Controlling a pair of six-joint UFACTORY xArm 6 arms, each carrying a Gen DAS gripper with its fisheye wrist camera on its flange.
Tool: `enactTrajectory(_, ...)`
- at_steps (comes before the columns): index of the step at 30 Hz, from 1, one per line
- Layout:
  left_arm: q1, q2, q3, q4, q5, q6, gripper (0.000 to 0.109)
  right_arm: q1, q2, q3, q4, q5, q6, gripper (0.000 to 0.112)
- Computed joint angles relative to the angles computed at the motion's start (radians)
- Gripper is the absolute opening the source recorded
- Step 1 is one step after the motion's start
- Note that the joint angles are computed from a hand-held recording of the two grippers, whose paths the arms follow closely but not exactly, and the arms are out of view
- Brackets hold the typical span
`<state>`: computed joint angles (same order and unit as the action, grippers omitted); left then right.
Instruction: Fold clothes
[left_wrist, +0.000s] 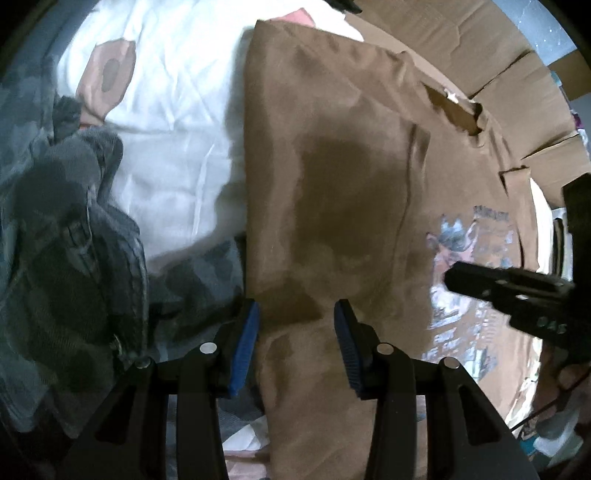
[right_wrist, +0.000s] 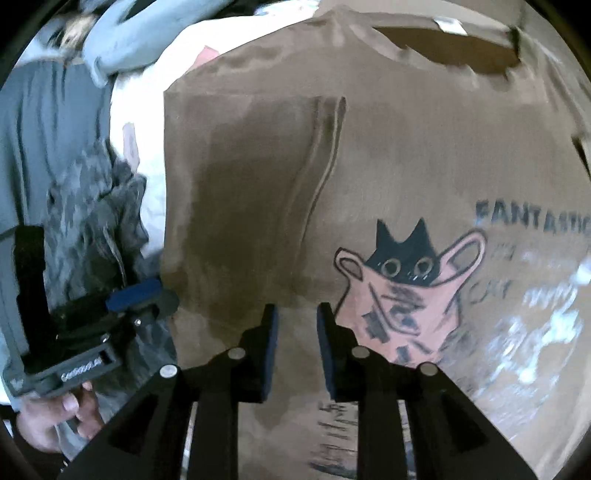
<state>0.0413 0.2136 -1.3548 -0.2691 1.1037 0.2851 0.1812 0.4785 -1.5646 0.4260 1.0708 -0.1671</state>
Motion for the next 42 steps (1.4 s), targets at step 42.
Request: enactTrajectory(42, -0.076, -0.307, -0.538, 0.124, 0.72, -0.34, 0.078, -0.356, -0.356, -0.455, -0.061, 0.672, -0.028, 0.058)
